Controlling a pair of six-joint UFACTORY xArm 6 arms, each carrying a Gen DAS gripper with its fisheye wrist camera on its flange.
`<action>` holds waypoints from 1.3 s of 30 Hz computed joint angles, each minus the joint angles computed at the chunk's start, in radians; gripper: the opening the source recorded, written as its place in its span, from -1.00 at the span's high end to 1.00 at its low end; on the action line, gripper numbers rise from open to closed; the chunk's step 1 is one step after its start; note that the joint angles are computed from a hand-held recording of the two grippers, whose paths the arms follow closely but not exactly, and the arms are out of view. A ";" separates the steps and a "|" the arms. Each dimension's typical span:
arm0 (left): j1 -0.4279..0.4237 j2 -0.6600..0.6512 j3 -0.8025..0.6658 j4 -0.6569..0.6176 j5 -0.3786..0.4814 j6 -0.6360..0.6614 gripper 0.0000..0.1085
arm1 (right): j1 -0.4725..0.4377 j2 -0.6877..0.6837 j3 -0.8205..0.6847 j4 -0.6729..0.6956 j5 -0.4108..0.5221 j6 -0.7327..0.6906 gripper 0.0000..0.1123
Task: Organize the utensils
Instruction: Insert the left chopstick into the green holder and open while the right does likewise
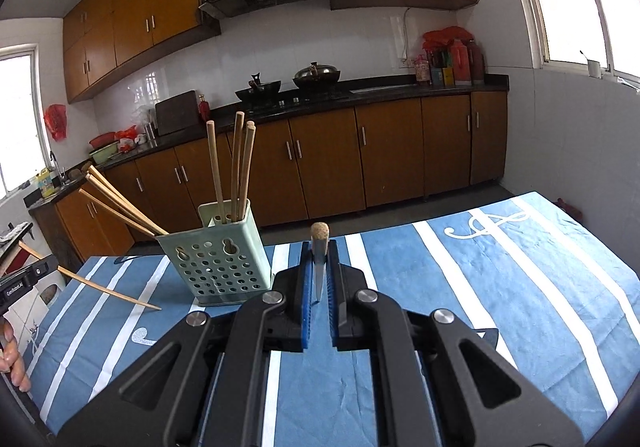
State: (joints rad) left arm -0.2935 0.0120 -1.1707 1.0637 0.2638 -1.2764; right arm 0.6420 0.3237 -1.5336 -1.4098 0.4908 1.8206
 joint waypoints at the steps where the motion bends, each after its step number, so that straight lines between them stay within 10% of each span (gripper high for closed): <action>1: 0.000 -0.001 -0.001 -0.001 -0.002 0.003 0.86 | 0.002 0.001 -0.004 -0.004 0.002 -0.001 0.87; 23: -0.082 0.030 -0.165 -0.258 -0.099 0.334 0.86 | -0.004 0.009 -0.199 -0.184 -0.142 0.093 0.87; 39: -0.088 0.320 -0.630 -0.039 -0.028 0.100 0.86 | -0.009 0.265 -0.596 -0.270 -0.099 0.102 0.87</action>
State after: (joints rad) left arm -0.3816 0.3321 -1.8005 1.0244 0.2356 -1.1764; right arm 0.6331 0.5887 -2.1293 -1.6796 0.3919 1.9230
